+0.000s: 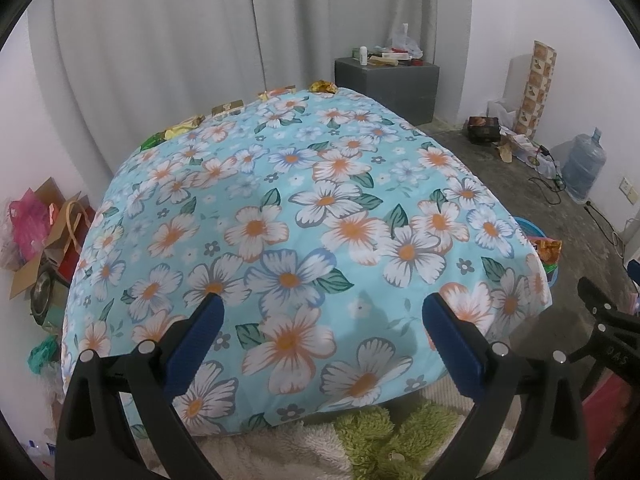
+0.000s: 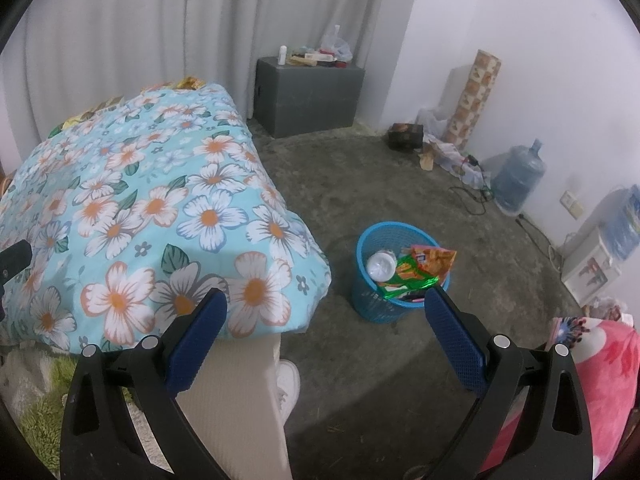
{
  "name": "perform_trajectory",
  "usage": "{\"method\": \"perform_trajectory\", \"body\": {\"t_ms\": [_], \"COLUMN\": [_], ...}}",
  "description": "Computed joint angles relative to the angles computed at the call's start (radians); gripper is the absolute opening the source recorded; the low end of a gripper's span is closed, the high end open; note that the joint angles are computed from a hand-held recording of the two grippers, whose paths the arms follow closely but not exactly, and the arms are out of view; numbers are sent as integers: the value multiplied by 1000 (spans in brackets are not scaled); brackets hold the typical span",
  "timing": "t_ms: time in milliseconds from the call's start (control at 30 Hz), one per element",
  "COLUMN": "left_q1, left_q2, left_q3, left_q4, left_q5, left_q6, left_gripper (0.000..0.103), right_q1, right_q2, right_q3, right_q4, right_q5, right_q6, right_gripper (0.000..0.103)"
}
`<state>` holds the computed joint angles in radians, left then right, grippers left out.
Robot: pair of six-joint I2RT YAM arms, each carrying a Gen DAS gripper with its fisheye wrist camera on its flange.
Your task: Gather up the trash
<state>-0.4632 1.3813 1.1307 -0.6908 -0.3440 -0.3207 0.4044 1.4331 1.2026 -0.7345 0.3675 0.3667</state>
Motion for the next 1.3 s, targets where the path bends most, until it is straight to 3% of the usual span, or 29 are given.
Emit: {"method": "perform_trajectory", "body": {"t_ms": [1300], "left_q1": [6], "left_q2": [-8], "left_q3": [-18], "left_q4": [7], "left_q5": [1], "left_q6": [4], "left_gripper": [97], "right_q1": [21], "right_q2": [10], "right_q3": [8], "right_q4": [-8], "right_q5": [21], "right_q6": [29], "right_gripper": [95]}}
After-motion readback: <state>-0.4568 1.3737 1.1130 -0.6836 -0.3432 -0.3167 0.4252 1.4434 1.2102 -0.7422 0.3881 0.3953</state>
